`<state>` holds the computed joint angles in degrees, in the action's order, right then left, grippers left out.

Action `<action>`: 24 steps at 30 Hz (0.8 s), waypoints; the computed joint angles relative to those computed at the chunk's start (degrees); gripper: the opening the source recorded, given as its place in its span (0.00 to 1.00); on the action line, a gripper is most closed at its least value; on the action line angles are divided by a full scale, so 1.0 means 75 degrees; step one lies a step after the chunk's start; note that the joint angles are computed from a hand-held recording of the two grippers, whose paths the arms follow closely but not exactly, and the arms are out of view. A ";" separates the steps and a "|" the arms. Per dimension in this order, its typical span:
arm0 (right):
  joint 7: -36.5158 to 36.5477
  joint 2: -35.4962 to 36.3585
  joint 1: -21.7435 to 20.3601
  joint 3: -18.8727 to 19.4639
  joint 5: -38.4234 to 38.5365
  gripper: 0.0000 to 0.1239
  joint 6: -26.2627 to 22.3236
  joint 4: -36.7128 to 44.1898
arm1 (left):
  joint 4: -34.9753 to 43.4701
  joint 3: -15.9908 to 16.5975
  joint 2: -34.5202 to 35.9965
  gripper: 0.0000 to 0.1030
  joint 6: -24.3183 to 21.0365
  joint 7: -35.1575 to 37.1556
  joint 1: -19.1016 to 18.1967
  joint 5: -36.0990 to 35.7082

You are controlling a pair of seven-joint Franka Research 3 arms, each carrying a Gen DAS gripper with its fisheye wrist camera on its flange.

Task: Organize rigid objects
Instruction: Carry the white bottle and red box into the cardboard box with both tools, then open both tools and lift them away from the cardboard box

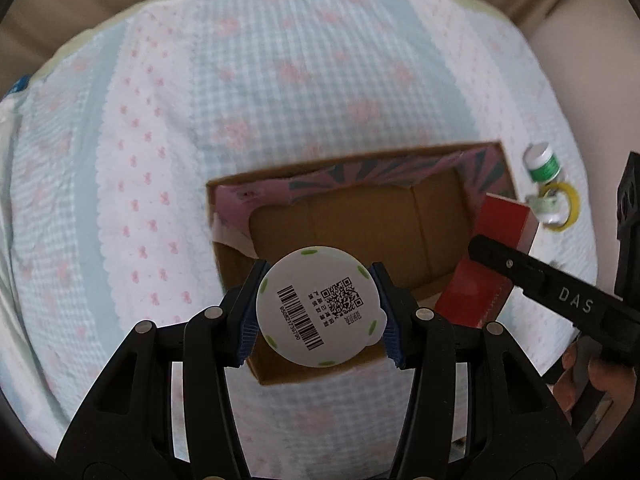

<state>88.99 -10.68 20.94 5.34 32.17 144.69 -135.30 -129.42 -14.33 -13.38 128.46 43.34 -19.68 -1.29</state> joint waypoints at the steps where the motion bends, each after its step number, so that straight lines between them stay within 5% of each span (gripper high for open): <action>1: 0.0046 0.0140 -0.0016 -0.0004 -0.0027 0.33 -0.0019 0.0056 | 0.0052 0.0039 0.0133 0.45 -0.0025 0.0131 -0.0016 -0.0096; 9: -0.0451 0.1032 -0.0137 -0.0058 0.0105 0.33 -0.0063 0.0489 | 0.1362 -0.0084 0.1713 0.50 -0.0829 0.1393 0.0061 0.0418; 10: -0.0238 0.1146 -0.0180 -0.0034 -0.0290 0.34 -0.0093 0.0581 | 0.1520 -0.0111 0.1893 0.60 -0.0863 0.1513 0.0063 0.0487; 11: 0.0043 0.1193 -0.0211 -0.0013 -0.0645 0.42 -0.0031 0.0597 | 0.1663 -0.0133 0.2037 0.94 -0.0900 0.1586 0.0065 0.0573; 12: 0.0277 0.1190 -0.0241 -0.0009 -0.0873 0.51 0.0132 0.0555 | 0.1665 -0.0142 0.2058 1.00 -0.0749 0.1660 0.0080 0.0563; 13: 0.0180 0.1169 -0.0261 -0.0028 -0.0724 0.77 0.0241 0.0518 | 0.1622 -0.0136 0.2028 1.00 -0.0593 0.1752 0.0110 0.0483; 14: -0.0116 0.1143 -0.0278 -0.0062 -0.0399 0.83 0.0298 0.0493 | 0.1587 -0.0128 0.2009 1.00 -0.0465 0.1891 0.0143 0.0337; 24: -0.1129 0.0952 -0.0348 -0.0088 0.0206 0.83 0.0394 0.0369 | 0.1050 -0.0127 0.1564 1.00 -0.0239 0.1505 0.0191 0.0339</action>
